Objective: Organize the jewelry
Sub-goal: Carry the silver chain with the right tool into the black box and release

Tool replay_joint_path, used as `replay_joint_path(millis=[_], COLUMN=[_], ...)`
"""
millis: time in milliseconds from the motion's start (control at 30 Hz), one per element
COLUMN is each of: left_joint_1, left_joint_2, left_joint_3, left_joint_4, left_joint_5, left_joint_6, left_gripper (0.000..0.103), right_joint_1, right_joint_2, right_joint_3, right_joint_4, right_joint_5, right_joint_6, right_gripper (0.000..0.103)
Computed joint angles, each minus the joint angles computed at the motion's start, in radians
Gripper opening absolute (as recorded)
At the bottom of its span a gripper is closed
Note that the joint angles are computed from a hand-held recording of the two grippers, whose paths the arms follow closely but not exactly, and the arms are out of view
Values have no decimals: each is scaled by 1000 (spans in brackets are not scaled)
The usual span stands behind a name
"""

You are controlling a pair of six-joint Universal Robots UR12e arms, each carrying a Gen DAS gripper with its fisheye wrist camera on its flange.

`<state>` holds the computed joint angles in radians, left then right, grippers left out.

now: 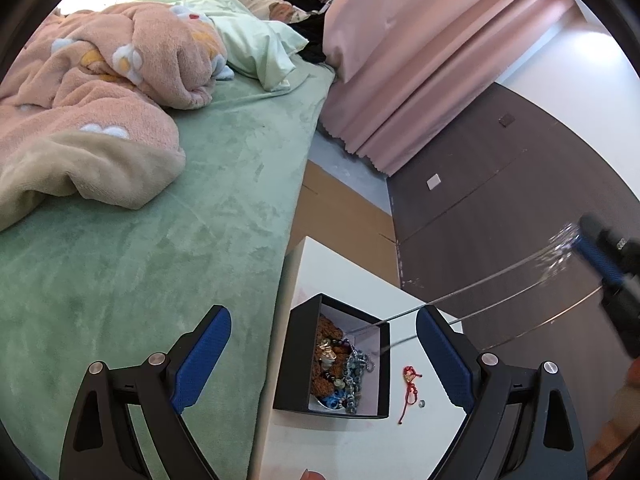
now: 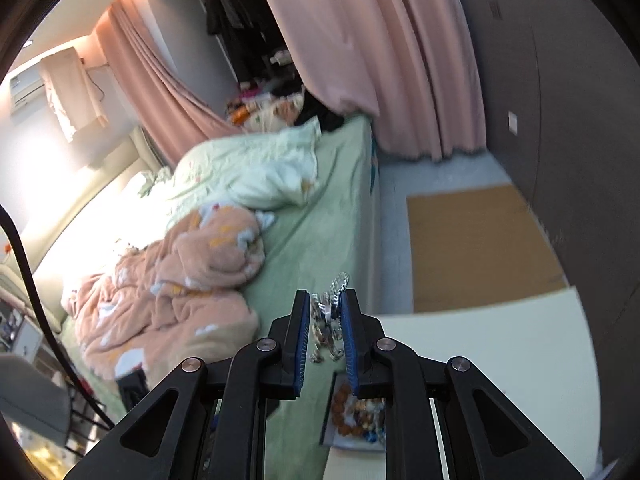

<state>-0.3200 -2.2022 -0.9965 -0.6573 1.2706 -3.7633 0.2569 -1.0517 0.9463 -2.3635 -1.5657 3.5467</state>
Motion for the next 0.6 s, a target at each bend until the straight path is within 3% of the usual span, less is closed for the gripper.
replay_joint_path(millis=[267, 400, 600], left_joint_1=[-10, -21, -43], left_joint_2=[-8, -12, -21], left_joint_3=[17, 26, 47], left_joint_4=[-22, -31, -41], left_joint_5=[16, 20, 29], left_joint_6=[20, 41, 93], left_gripper=[94, 94, 94], right_joint_1=[-37, -55, -93], right_joint_2=[-50, -91, -159], right_joint_3=[131, 214, 345], right_joint_4=[-23, -65, -95], right_joint_5=[79, 84, 84], right_joint_6=[51, 87, 144], right_gripper=[22, 49, 50])
